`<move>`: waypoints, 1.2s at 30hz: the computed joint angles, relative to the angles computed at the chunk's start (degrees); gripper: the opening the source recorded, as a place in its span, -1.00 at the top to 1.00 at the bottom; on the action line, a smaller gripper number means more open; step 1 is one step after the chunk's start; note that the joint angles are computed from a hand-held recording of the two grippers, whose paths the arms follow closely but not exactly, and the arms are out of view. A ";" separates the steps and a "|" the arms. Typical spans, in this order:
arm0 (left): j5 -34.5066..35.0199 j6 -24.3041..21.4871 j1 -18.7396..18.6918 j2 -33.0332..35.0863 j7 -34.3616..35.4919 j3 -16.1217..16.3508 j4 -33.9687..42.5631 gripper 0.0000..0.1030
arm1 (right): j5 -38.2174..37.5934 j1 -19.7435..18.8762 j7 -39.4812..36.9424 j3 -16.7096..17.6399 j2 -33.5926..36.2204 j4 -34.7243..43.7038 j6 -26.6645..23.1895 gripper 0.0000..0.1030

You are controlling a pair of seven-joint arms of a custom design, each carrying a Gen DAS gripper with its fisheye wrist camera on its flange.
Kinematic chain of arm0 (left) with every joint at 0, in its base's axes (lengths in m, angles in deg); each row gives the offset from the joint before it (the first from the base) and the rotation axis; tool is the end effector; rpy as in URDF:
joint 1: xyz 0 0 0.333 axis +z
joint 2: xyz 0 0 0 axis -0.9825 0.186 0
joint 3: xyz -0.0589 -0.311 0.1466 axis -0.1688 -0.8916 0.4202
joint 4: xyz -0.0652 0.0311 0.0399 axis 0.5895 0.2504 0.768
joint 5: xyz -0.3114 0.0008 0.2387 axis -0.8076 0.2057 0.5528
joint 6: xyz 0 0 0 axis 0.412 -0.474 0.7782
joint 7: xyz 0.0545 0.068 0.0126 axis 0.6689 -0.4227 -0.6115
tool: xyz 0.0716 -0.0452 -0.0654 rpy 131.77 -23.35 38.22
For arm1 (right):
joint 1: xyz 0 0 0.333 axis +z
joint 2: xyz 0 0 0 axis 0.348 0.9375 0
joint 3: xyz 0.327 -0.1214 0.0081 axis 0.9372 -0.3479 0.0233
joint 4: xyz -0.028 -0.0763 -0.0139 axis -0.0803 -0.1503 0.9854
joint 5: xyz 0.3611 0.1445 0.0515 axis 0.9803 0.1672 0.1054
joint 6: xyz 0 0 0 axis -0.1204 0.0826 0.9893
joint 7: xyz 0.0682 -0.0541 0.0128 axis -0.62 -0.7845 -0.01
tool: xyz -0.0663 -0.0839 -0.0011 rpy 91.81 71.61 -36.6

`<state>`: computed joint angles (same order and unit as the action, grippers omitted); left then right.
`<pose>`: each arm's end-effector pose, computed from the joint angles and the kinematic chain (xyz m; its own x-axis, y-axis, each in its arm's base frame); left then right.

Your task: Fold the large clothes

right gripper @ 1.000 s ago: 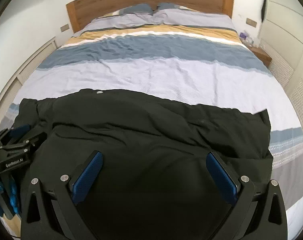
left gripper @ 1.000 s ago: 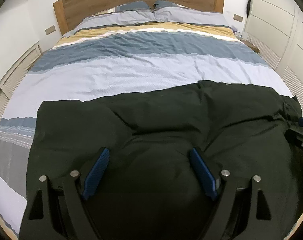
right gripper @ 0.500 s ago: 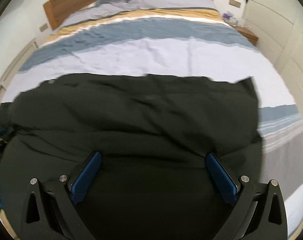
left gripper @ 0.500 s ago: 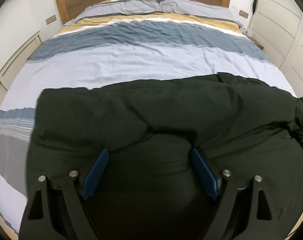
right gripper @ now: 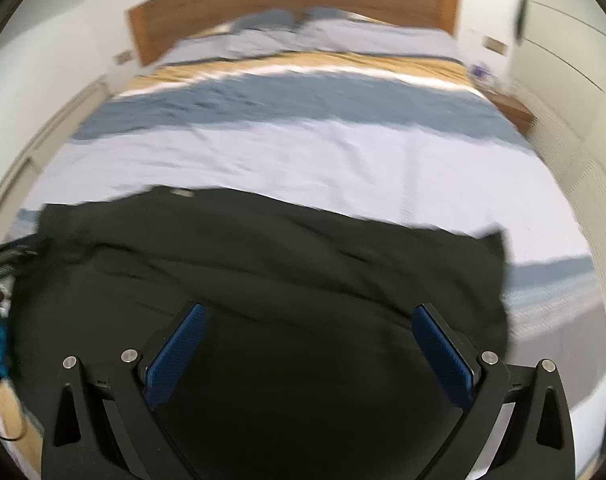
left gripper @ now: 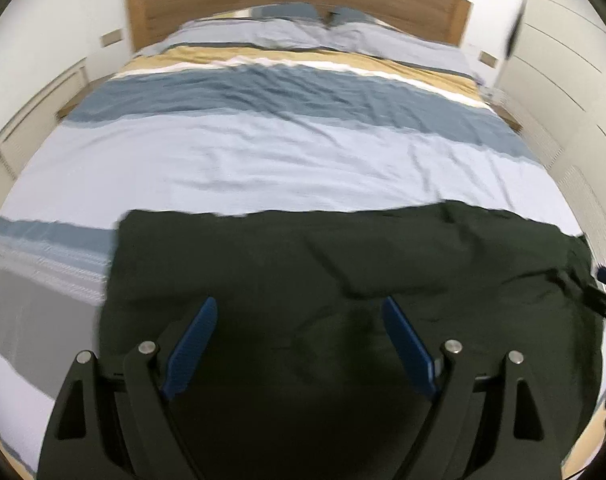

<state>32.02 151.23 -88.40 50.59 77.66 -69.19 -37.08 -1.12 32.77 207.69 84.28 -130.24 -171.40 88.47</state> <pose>0.4811 -0.1956 0.6517 -0.4015 -0.9124 0.0795 -0.7723 0.2906 -0.5649 0.3387 0.1009 0.6214 -0.2389 -0.9688 -0.0656 -0.7903 0.2332 -0.5667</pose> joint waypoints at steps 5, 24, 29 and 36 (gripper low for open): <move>1.55 -2.05 -1.50 3.51 -0.50 -1.85 2.01 -0.66 | 2.29 4.00 -2.35 0.90 7.56 3.10 4.36 -0.98; 2.48 -7.76 -0.57 5.41 -0.16 0.50 3.74 -0.72 | 5.40 1.67 -6.88 -2.74 6.75 -1.47 3.09 -0.98; 6.20 -10.60 2.27 3.66 -1.01 1.36 3.12 -0.72 | 4.18 -1.08 -5.76 -2.76 1.12 -3.79 -2.20 -0.98; -0.50 -13.91 6.21 -0.44 1.60 5.73 1.13 -0.72 | 1.37 -4.45 -4.67 -3.19 -10.69 -6.52 -11.80 -0.99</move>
